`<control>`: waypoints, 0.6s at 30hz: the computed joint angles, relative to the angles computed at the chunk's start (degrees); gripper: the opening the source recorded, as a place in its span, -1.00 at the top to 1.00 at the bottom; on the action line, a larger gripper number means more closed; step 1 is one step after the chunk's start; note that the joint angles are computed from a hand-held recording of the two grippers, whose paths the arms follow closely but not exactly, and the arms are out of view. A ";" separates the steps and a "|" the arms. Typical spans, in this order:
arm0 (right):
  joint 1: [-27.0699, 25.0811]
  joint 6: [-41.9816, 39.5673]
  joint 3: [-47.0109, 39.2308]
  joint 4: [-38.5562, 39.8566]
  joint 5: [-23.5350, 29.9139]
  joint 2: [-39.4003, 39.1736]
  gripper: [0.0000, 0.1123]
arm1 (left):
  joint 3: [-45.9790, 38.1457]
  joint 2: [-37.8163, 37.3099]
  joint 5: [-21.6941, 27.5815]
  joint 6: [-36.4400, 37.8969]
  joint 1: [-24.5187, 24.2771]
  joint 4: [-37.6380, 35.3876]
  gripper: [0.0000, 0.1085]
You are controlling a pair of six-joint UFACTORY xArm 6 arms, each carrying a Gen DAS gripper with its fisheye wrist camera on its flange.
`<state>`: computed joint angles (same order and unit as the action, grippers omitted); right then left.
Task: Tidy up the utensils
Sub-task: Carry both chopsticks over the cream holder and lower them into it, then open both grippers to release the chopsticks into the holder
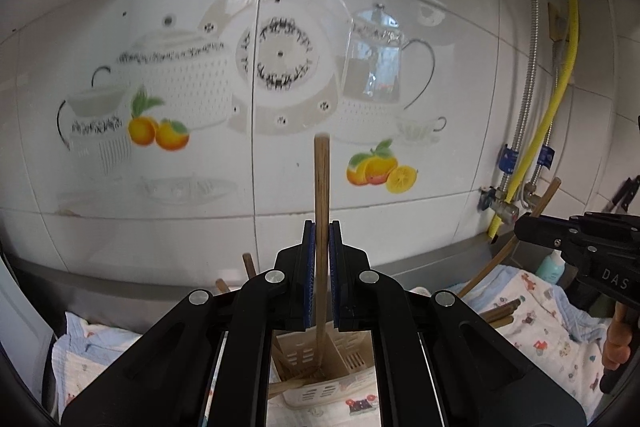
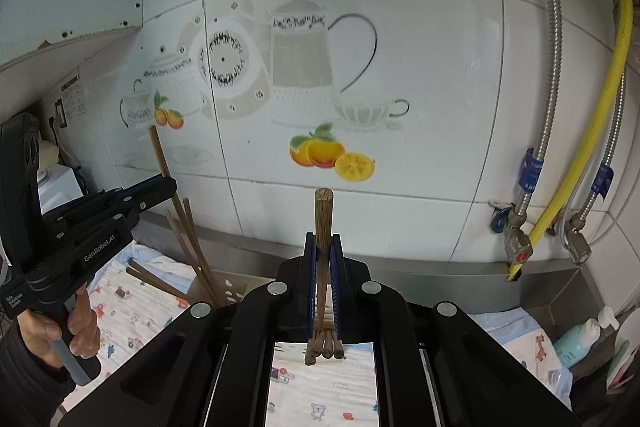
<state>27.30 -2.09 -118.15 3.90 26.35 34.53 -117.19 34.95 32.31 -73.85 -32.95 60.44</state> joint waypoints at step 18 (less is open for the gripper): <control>-0.16 1.76 -0.20 -1.81 1.84 1.06 0.88 | 2.09 -0.33 -0.72 3.77 0.31 -6.37 0.86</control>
<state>27.14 -0.33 -118.35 2.09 28.19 35.59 -115.10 34.62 31.59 -70.08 -32.64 54.06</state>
